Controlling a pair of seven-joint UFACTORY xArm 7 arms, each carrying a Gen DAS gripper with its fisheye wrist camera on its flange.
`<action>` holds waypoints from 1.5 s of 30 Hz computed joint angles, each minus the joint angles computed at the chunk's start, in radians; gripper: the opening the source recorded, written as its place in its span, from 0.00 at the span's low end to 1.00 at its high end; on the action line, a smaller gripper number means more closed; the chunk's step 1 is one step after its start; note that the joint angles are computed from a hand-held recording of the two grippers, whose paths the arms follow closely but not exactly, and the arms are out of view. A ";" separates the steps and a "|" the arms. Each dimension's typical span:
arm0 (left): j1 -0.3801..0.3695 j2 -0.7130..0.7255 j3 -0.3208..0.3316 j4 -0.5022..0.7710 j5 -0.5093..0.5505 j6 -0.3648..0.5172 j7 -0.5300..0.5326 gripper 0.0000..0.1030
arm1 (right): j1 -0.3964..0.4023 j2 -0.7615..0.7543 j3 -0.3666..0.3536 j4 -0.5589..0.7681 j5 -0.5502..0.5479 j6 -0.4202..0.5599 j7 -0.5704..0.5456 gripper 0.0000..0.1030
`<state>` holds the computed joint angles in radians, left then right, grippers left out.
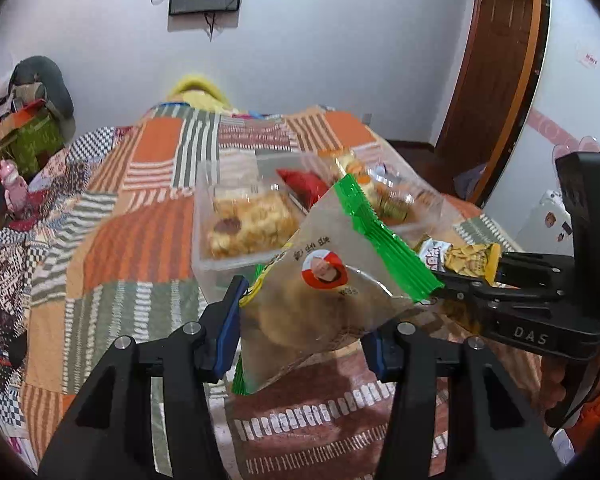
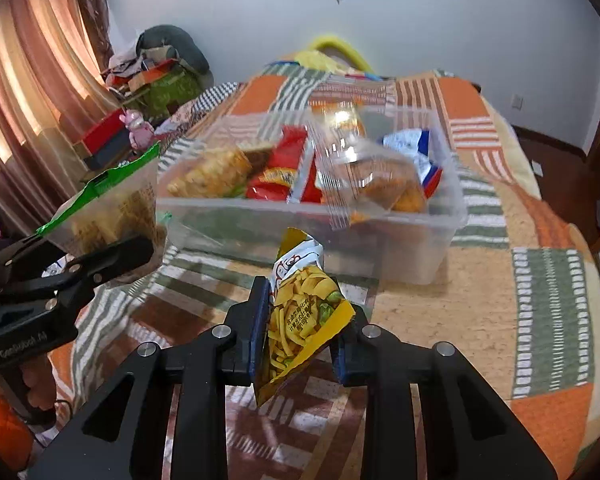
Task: Organize snacks
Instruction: 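Carry both bags over the box and release them inside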
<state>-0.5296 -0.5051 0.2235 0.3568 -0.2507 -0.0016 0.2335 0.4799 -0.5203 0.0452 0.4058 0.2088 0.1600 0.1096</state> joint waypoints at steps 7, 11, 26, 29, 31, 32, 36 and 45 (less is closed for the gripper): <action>0.016 -0.023 -0.001 0.035 0.013 -0.012 0.000 0.50 | -0.029 -0.023 0.031 0.027 -0.031 -0.039 0.028 0.24; 0.016 0.001 0.005 0.072 0.023 -0.030 -0.001 0.50 | -0.036 0.000 0.032 0.054 -0.051 -0.077 0.039 0.24; -0.144 0.264 0.202 0.270 0.012 -0.115 0.002 0.50 | -0.038 0.230 0.013 0.219 -0.079 -0.151 0.023 0.24; -0.254 0.317 0.312 0.307 -0.014 -0.121 0.017 0.50 | -0.033 0.276 0.007 0.249 -0.070 -0.151 0.003 0.24; -0.305 0.349 0.362 0.325 -0.028 -0.125 0.023 0.50 | -0.005 0.303 -0.017 0.267 -0.040 -0.151 -0.031 0.24; -0.335 0.363 0.389 0.332 -0.034 -0.127 0.028 0.50 | -0.004 0.315 -0.017 0.274 -0.030 -0.150 -0.042 0.24; -0.399 0.409 0.442 0.356 -0.067 -0.121 0.050 0.51 | -0.011 0.336 -0.008 0.286 -0.002 -0.143 -0.078 0.24; -0.213 0.426 0.237 0.353 -0.099 -0.107 0.062 0.65 | -0.021 0.311 0.004 0.278 0.049 -0.132 -0.135 0.24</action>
